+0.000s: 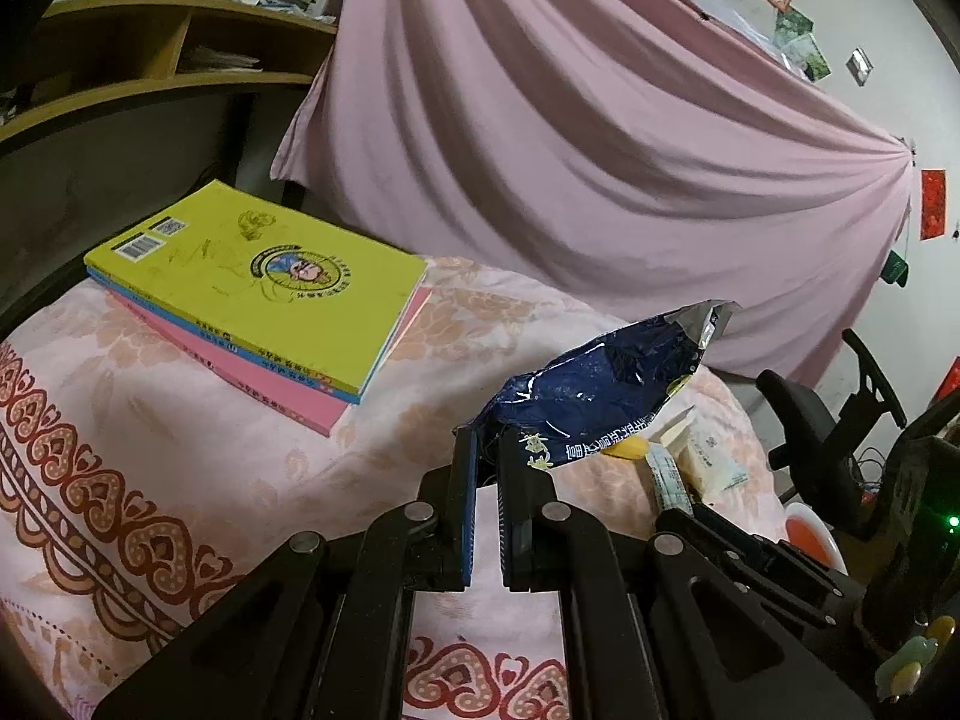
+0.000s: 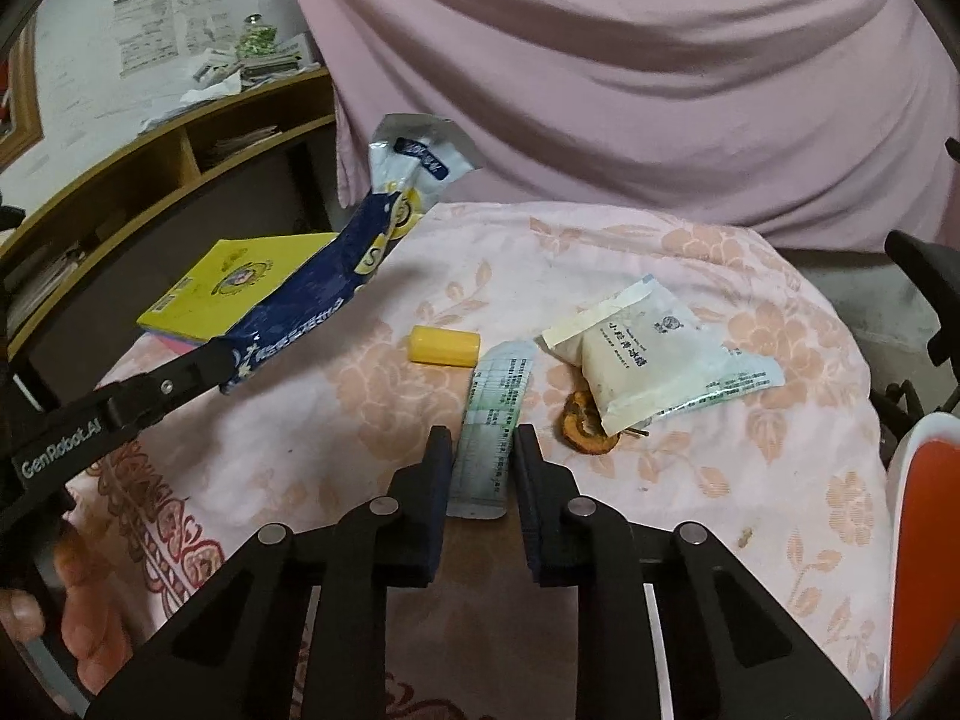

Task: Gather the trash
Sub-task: 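Lift both items, carry them over the bucket and open both tools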

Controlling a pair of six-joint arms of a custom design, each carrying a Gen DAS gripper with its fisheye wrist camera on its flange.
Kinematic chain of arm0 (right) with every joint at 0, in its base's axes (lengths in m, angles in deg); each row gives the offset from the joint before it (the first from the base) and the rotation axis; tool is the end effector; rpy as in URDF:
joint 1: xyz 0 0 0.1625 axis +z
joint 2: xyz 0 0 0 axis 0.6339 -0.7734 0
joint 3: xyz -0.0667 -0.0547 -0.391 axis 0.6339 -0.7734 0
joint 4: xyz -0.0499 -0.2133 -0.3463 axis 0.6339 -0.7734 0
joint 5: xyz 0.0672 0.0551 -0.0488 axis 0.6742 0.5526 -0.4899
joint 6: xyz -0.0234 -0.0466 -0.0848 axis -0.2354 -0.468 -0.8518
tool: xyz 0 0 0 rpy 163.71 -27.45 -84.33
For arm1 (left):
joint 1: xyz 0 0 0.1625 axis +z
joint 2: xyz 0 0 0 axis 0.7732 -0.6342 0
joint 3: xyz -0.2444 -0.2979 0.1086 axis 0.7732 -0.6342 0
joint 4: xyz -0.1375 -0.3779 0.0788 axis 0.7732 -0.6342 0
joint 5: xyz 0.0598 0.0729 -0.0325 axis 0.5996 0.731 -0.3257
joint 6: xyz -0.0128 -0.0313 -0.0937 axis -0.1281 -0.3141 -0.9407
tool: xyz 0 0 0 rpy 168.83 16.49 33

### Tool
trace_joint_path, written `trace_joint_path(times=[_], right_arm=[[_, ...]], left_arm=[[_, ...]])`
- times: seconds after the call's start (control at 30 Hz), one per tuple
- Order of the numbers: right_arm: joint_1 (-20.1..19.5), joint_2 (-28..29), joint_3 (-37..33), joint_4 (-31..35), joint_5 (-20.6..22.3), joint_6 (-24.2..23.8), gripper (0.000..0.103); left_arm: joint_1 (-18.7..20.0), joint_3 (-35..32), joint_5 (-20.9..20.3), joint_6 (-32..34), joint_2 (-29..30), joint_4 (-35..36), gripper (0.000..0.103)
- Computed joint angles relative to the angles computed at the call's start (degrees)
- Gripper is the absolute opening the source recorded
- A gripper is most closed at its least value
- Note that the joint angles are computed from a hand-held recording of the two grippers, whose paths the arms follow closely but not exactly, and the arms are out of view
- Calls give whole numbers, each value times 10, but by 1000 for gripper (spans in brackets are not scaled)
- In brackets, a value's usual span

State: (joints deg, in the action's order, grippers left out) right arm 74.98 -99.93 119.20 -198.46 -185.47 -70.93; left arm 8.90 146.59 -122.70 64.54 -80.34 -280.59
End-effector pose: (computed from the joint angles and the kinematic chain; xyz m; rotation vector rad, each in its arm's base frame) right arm 0.3215 -0.4615 -0.1051 1.1519 -2.4814 0.6727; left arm 0.0343 -0.3586 0.2881 -0.1051 2.2737 -1.4036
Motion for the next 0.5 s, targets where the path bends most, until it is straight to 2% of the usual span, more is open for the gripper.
trace_joint_path(times=[0.13,0.23,0.33,0.5], right_arm=[[-8,-7,31,-72,39,-19,18],[-13,-9,55,-137,74,-41,18],[-17,-5,79,-217,113,-65,18],[-27,10,111,-353,172,-101,18]], left_arm=[[-12,12,-5,28,3,-48,4],[-21,23,-24,61,4,-93,4],[-47,40,-25,106,14,-163,4],[-96,63,-5,157,41,-279,4]])
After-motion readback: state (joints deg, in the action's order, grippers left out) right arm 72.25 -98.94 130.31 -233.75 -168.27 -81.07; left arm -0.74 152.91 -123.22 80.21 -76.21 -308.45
